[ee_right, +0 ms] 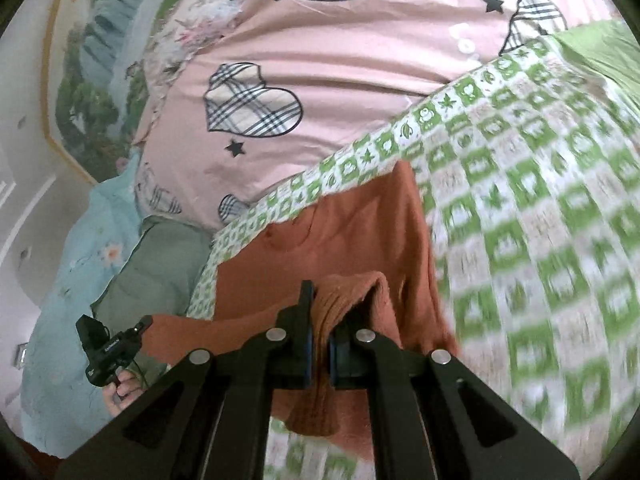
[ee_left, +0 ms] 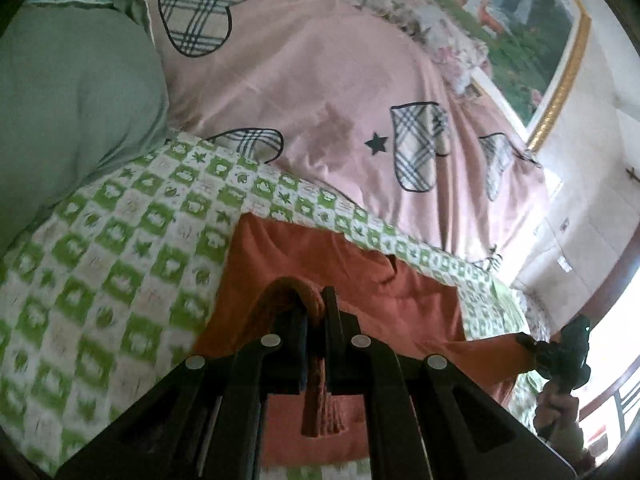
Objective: Fold small clothes
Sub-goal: 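Grasp the ribbed hem with both tools and lift it, then fold the hem up toward the collar with both tools and release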
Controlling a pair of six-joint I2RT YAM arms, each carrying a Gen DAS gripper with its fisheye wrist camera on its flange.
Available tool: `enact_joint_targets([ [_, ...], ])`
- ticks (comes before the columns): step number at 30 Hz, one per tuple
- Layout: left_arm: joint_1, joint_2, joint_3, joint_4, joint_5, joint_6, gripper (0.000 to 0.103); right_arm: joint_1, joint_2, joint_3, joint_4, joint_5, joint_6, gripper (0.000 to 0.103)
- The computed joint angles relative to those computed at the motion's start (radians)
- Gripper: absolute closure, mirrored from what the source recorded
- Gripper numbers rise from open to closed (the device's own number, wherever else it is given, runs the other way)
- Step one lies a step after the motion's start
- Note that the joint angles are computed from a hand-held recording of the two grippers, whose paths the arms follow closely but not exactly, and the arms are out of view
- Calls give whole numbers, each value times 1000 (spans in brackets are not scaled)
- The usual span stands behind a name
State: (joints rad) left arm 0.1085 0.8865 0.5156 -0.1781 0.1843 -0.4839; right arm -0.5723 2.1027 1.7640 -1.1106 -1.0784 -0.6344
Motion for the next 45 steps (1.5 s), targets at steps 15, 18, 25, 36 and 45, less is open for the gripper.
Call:
enact_joint_targets([
  [15,87,766,220,287,14,24,96,166,273,248,115,263,266,95],
  [18,78,689,150,297,34,28,84,121,145,78,224,265,282,85],
  [25,-210,482,-36,300,-24,0,62,122,-203,-402,372,230,40,60],
  [36,-228,718,151,240,-47,-1,73,300,-144,-377,445,478,-27,62],
  [45,-78,894,464,108,-88,91,69,304,-1,-116,612,519,290,62],
])
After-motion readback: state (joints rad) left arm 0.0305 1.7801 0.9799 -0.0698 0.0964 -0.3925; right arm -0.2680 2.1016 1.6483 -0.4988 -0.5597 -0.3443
